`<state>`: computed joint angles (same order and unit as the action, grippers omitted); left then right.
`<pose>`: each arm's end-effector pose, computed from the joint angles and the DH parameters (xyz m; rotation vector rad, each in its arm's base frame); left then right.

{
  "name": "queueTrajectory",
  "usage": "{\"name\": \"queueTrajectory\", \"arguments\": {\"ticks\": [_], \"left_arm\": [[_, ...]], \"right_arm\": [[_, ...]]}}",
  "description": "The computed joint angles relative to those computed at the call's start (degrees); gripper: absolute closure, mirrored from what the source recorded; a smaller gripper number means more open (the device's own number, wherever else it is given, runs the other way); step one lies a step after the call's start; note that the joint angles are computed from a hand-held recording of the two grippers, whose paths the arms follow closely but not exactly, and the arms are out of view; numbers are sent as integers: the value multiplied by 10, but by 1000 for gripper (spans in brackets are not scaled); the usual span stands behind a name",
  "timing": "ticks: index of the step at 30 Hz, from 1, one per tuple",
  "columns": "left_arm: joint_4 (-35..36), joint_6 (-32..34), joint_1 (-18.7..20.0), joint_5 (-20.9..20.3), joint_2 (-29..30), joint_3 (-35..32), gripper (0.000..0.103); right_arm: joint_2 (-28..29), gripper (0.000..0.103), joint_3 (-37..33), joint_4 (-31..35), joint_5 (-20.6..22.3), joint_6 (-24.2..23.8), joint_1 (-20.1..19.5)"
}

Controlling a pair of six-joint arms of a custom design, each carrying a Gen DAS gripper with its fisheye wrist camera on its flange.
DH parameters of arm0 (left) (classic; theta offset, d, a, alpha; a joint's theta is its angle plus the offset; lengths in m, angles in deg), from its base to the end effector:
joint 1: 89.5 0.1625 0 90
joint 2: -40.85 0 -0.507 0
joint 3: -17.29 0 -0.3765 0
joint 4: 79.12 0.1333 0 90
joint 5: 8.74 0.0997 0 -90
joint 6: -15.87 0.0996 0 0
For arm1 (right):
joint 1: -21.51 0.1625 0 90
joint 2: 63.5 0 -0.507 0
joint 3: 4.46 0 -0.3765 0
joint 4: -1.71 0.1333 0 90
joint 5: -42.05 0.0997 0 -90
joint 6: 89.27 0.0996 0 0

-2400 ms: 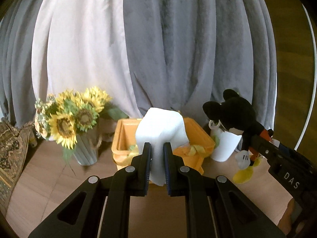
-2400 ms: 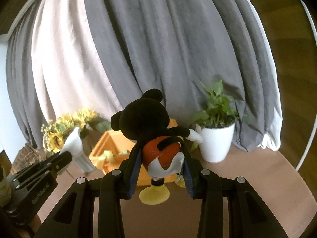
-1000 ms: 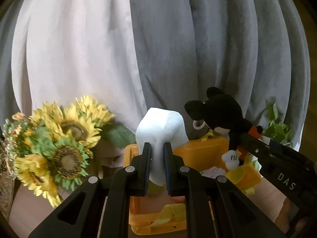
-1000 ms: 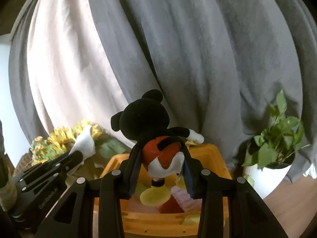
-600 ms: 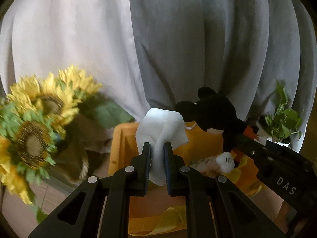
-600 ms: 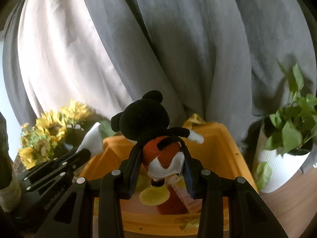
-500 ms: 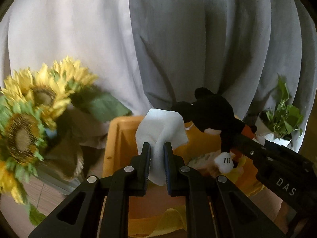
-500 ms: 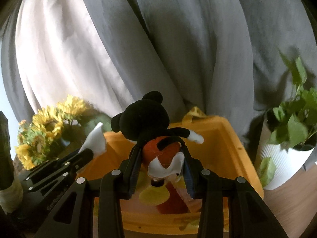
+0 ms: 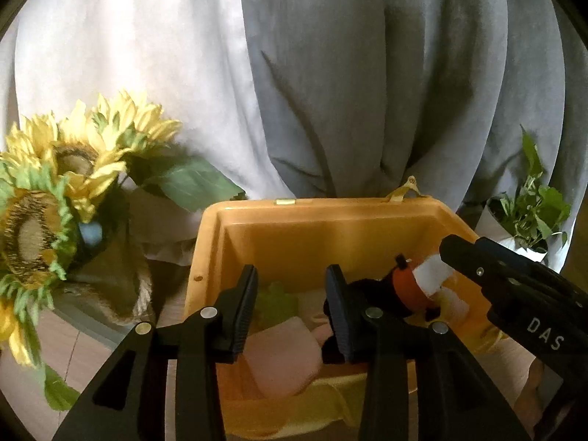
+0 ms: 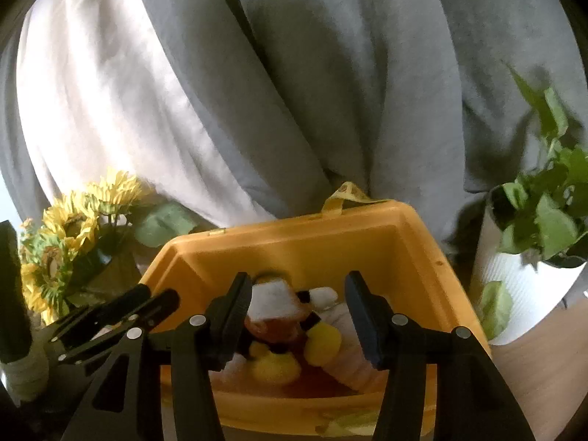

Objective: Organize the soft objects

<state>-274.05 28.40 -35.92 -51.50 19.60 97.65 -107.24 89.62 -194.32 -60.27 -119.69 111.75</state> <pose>-0.2992 -0.7533 0.0475 0.5548 2.2246 -1.1363 0.1152 -0.7427 0.2507 0.5111 -2.3910 1.1764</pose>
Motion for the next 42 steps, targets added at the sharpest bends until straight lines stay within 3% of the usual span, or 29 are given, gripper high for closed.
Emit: {"name": "queueTrajectory", "arguments": {"ticks": [14, 24, 26, 28, 31, 42], "left_arm": [[-70, -1, -35, 44, -27, 70, 49], [-75, -2, -40, 51, -26, 72, 47], [-69, -5, -37, 49, -24, 67, 47], [-66, -4, -34, 46, -21, 62, 47], [-57, -3, -30, 42, -17, 54, 47], [-30, -21, -16, 30, -11, 36, 47]], "right_arm": [[-35, 45, 55, -48, -25, 1, 12], [-43, 46, 65, -44, -26, 1, 12], [-41, 50, 63, -41, -29, 2, 11], [-39, 69, 59, -32, -27, 2, 10], [-35, 80, 48, -13, -27, -1, 8], [-19, 80, -1, 105, -29, 26, 0]]}}
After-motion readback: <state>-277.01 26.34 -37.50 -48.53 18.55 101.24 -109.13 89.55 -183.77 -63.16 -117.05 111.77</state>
